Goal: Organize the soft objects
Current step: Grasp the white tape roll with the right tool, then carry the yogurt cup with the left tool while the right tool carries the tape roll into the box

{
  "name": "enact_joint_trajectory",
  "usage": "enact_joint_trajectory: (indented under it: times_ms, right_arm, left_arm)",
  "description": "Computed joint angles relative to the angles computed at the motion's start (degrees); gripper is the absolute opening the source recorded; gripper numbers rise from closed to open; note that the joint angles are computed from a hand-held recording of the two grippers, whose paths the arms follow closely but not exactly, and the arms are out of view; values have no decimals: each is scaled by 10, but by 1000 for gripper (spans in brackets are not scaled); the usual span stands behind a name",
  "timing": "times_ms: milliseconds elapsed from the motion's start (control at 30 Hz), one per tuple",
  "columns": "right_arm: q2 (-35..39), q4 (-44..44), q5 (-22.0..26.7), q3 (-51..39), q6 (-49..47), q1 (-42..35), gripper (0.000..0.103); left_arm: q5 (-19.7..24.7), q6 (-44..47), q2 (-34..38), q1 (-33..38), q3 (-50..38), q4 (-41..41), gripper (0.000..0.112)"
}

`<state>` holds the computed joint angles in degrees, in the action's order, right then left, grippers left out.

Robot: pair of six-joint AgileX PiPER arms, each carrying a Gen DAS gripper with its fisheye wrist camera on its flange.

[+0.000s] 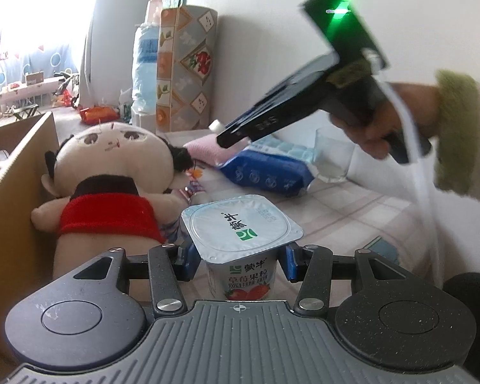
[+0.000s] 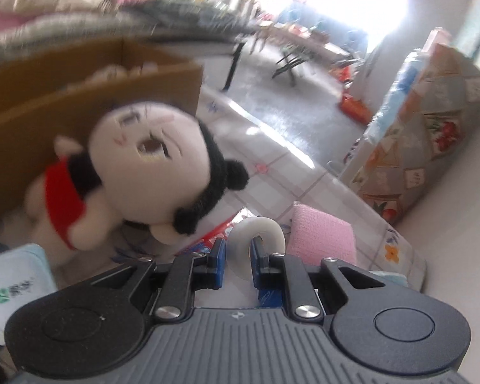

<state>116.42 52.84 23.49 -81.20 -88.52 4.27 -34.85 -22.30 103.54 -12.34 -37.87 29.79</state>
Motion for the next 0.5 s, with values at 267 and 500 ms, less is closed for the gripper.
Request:
enact_joint_trajectory:
  times_ms: [267, 500]
  right_arm:
    - [-176, 235, 55, 177, -162, -42, 18]
    - [-291, 288, 131, 239, -162, -35, 18]
  left_arm:
    - [-16, -89, -117, 46, 56, 99, 48]
    - [-26, -285, -251, 155, 75, 292, 48]
